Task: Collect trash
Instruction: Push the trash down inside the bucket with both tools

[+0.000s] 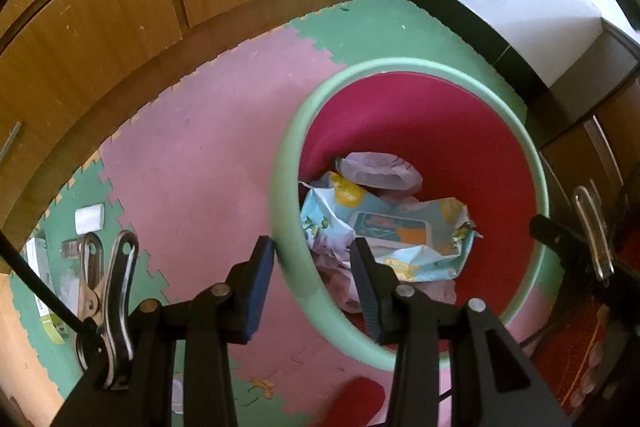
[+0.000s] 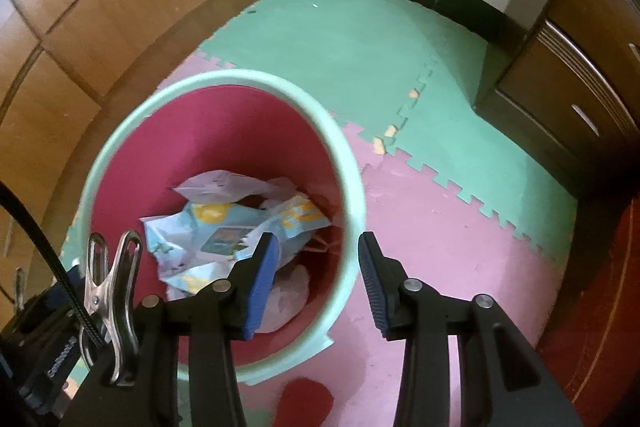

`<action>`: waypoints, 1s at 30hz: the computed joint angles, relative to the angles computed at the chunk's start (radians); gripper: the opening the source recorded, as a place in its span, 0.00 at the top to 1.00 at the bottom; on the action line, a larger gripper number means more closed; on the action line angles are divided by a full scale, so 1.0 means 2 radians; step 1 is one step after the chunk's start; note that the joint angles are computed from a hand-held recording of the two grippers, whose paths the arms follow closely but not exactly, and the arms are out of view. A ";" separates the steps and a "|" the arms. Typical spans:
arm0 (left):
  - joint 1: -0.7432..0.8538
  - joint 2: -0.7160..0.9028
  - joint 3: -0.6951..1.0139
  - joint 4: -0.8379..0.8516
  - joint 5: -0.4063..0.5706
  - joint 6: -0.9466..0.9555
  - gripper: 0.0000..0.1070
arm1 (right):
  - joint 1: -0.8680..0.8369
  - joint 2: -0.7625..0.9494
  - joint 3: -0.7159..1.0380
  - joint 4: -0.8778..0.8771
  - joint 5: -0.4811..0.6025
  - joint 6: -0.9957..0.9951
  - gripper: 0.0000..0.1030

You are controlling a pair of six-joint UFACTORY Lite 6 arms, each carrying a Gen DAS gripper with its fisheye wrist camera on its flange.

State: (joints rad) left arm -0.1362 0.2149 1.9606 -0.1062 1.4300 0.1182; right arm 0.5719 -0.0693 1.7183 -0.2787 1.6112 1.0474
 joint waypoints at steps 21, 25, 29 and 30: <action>-0.026 -0.002 -0.065 0.023 -0.035 -0.026 0.61 | -0.120 -0.074 -0.164 0.088 -0.105 -0.045 0.60; -0.027 -0.010 -0.084 0.028 -0.041 -0.023 0.69 | -0.145 -0.090 -0.200 0.132 -0.136 -0.059 0.63; -0.023 -0.020 -0.100 0.024 -0.049 -0.015 0.73 | -0.144 -0.084 -0.212 0.150 -0.149 -0.060 0.67; -0.025 -0.022 -0.103 0.024 -0.050 -0.016 0.73 | -0.145 -0.085 -0.216 0.151 -0.151 -0.059 0.67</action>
